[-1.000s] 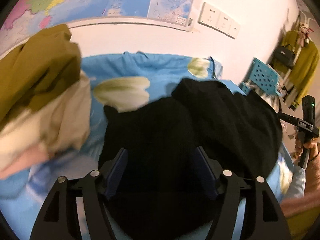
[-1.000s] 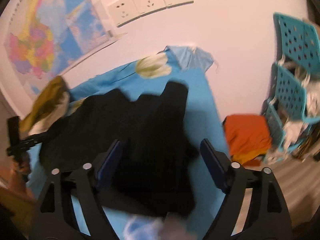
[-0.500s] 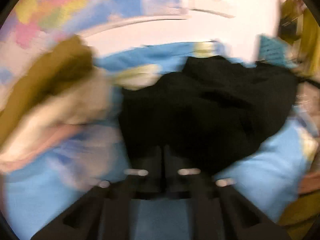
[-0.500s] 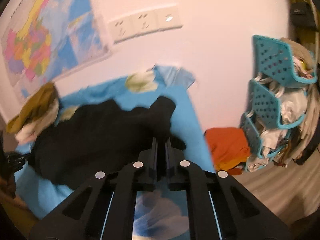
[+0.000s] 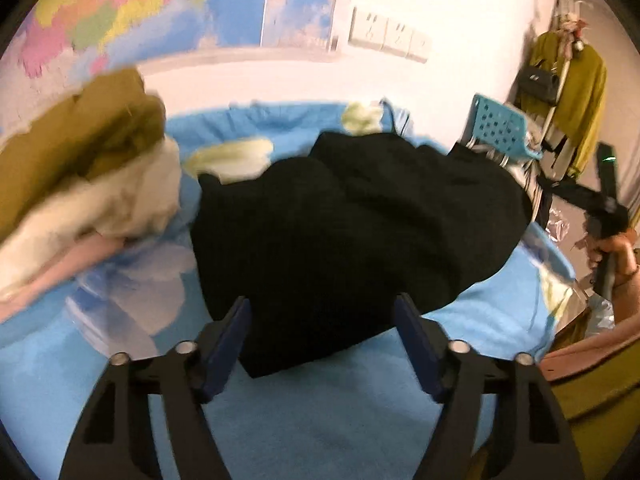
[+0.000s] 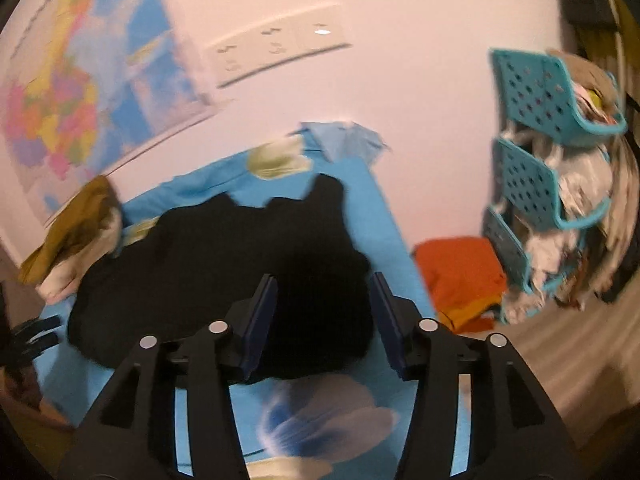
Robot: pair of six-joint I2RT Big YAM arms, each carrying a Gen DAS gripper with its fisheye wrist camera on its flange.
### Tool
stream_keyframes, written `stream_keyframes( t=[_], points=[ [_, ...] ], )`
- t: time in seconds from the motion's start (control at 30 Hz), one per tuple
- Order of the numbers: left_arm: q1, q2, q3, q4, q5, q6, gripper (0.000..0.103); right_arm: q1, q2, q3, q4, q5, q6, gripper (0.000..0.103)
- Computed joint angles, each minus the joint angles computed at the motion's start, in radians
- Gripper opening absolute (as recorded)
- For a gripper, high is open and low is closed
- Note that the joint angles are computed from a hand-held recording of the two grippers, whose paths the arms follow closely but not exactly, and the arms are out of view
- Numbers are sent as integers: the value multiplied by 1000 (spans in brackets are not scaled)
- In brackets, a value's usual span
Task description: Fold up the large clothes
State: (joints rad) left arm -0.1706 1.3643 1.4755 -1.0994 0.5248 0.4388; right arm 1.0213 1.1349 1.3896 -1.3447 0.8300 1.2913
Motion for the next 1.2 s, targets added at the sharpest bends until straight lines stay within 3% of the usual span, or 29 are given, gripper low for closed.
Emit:
stream_keyframes(
  t=[0.03, 0.17, 0.23, 0.3, 0.37, 0.63, 0.7, 0.8, 0.87, 0.93, 0.97, 1.0, 1.07, 1.13, 1.2],
  points=[
    [-12, 18, 1, -1, -31, -17, 49, 4, 6, 1, 31, -10, -43, 50],
    [-15, 35, -5, 17, -48, -57, 47, -29, 78, 24, 68, -99, -168, 45],
    [-24, 23, -16, 32, -72, -58, 46, -44, 100, 23, 38, -114, -159, 29],
    [-32, 11, -26, 42, -98, -64, 45, -64, 85, -7, 55, -137, -136, 8],
    [-37, 2, -31, 46, -114, -67, 43, -74, 57, -36, 69, -144, -101, 1],
    [-34, 0, -26, 35, -117, -59, 36, -67, 58, -22, 28, -127, -61, 1],
    [-25, 3, -26, 30, -95, -62, 36, -78, 50, -36, 51, -148, -68, 1],
    [-1, 27, -5, -6, -54, -96, 47, -94, 49, -54, 79, -183, -71, 0],
    [22, 36, 6, -31, -15, -109, 48, -93, 36, -60, 84, -187, -45, 0],
    [37, 27, 0, -39, 0, -104, 48, -85, 1, -78, 107, -198, -4, 7],
    [43, 21, -4, -36, 2, -105, 48, -77, -12, -84, 119, -197, 13, 19],
    [53, 18, -6, -43, 4, -105, 49, -65, -26, -89, 125, -190, 34, 37],
    [71, 29, 6, -78, 30, -109, 49, -38, -50, -97, 137, -178, 70, 56],
    [89, 39, 17, -112, 73, -109, 53, -13, -69, -106, 143, -170, 119, 61],
    [96, 34, 11, -116, 76, -107, 55, 7, -113, -152, 215, -200, 166, 64]
  ],
)
